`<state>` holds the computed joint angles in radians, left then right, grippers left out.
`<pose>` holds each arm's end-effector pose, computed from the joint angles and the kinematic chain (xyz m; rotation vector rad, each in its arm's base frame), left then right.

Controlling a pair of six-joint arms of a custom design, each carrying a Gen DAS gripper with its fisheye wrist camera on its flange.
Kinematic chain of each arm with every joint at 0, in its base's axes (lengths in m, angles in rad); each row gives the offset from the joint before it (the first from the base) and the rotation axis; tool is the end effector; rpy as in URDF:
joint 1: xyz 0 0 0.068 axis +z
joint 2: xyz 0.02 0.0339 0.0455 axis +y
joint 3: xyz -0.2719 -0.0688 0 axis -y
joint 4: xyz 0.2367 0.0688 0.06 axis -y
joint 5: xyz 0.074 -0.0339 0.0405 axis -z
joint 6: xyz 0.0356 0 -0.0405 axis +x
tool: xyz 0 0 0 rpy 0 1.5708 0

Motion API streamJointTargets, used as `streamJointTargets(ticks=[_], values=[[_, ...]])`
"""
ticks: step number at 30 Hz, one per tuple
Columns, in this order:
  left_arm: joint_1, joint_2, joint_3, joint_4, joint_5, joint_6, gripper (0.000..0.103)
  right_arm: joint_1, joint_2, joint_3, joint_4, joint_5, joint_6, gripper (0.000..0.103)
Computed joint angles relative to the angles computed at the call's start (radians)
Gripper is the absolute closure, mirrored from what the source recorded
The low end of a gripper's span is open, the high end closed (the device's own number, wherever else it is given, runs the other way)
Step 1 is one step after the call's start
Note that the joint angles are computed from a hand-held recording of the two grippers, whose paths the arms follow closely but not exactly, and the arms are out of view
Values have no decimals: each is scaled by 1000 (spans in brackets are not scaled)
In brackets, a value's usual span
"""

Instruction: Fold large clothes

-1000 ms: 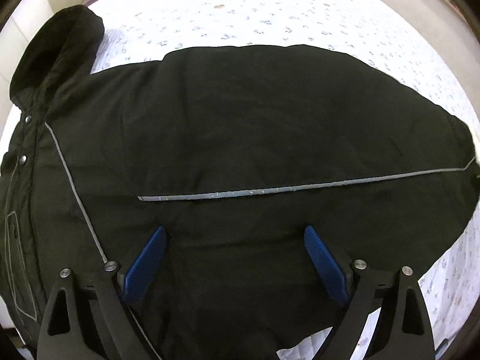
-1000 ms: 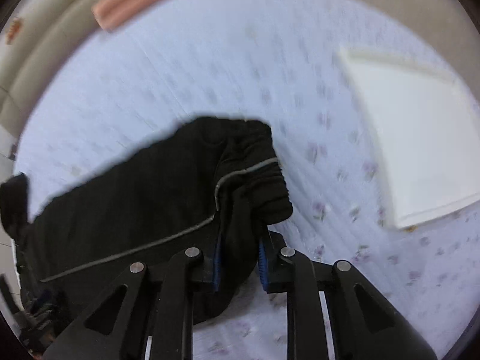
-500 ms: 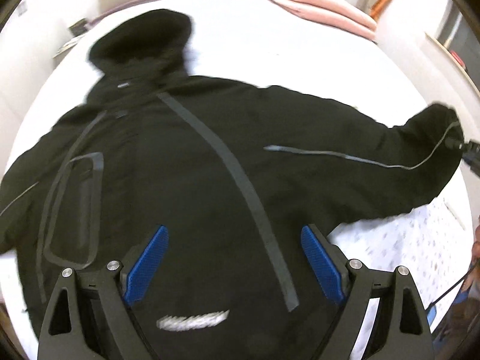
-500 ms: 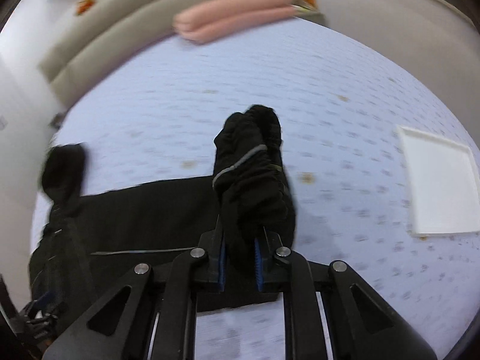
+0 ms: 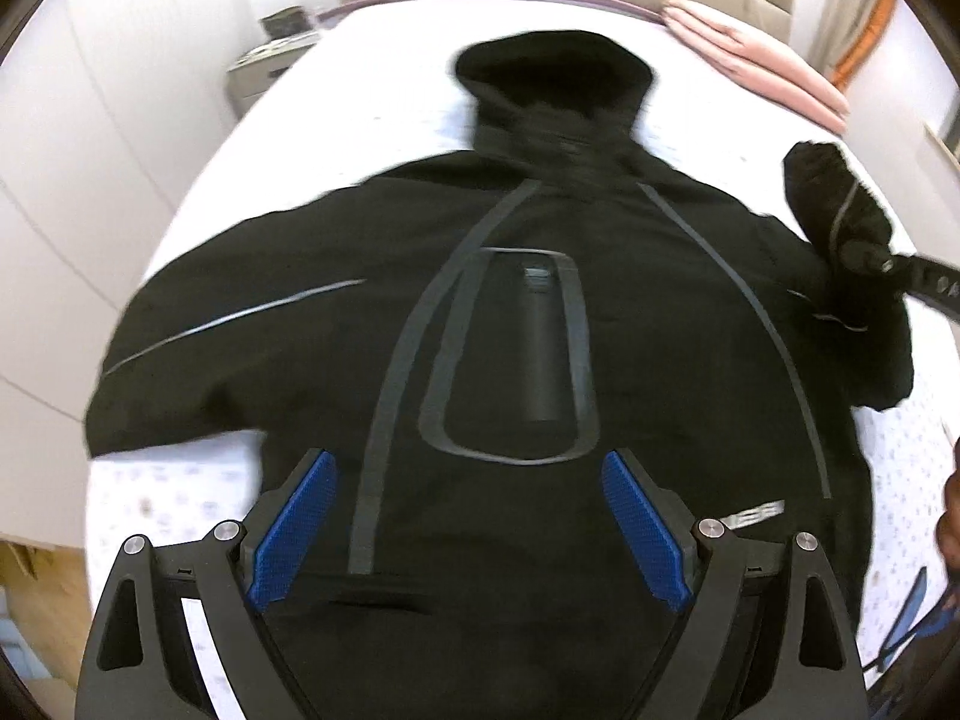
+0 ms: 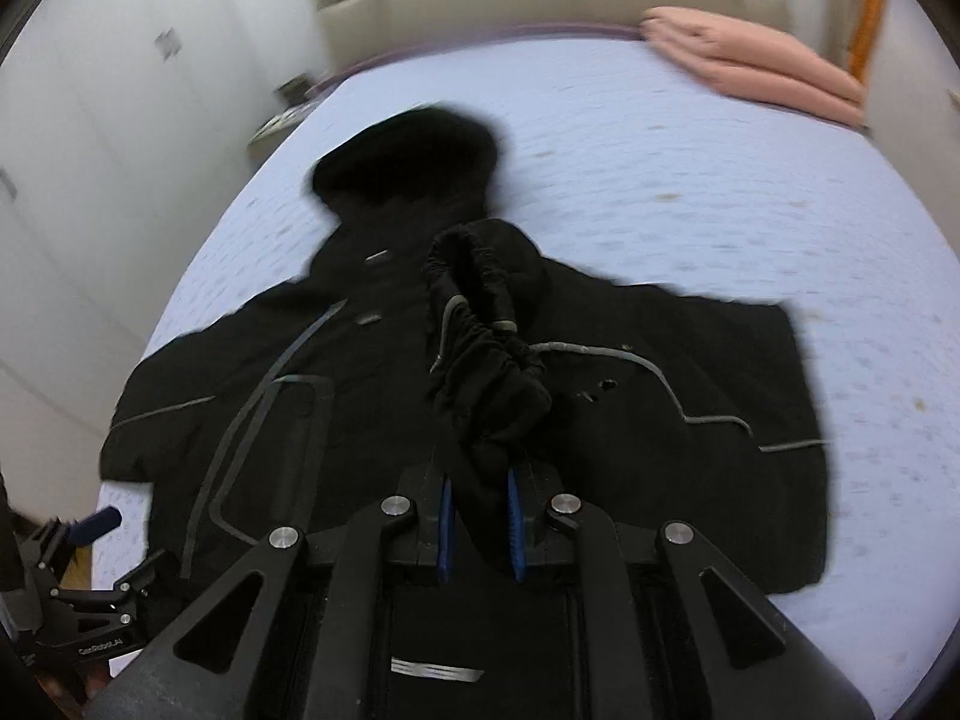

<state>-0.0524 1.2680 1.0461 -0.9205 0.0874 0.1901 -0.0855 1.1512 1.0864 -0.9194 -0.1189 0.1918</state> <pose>0.2280 -0.0151 0.2799 0.3530 2.6844 -0.0776 0.2094 -0.0137 0.3153 0.3077 2.5374 0.1929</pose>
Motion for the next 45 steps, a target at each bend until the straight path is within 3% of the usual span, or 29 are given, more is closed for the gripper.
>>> streamJointTargets(ticks=[2,7,10,15,18,19,22,25,28,32,36,38,39,40,41,45], values=[[121,26,18,4,36,88,12,214,78,17,59,76,149,86],[356,130,83,13,87,251,12,533,306,133,128,197,342,86],[447,199,110,32,95,296,12,641,494,251,177,191,402,86],[508,275,122,53,101,318,12,729,774,441,150,224,412,86],[514,292,107,71,98,330,12,727,882,474,131,184,412,80],[510,301,105,76,97,331,12,726,885,464,140,179,407,78],[514,318,119,65,112,337,12,711,842,439,154,108,372,54],[489,332,148,47,144,316,12,688,676,336,184,34,348,54],[430,341,191,34,208,281,12,661,500,237,156,127,336,53],[318,377,225,54,273,212,12,498,322,51,95,280,359,52],[247,486,274,60,314,133,12,262,306,-145,157,279,340,60],[229,535,291,66,320,107,13,165,388,-205,231,164,275,60],[225,566,307,54,338,110,20,142,378,-244,291,150,271,59],[221,586,322,44,344,112,36,128,359,-262,319,146,273,59],[213,622,357,7,345,124,42,120,369,-244,295,142,271,59],[185,696,416,-21,343,136,43,100,359,-220,263,132,250,59]])
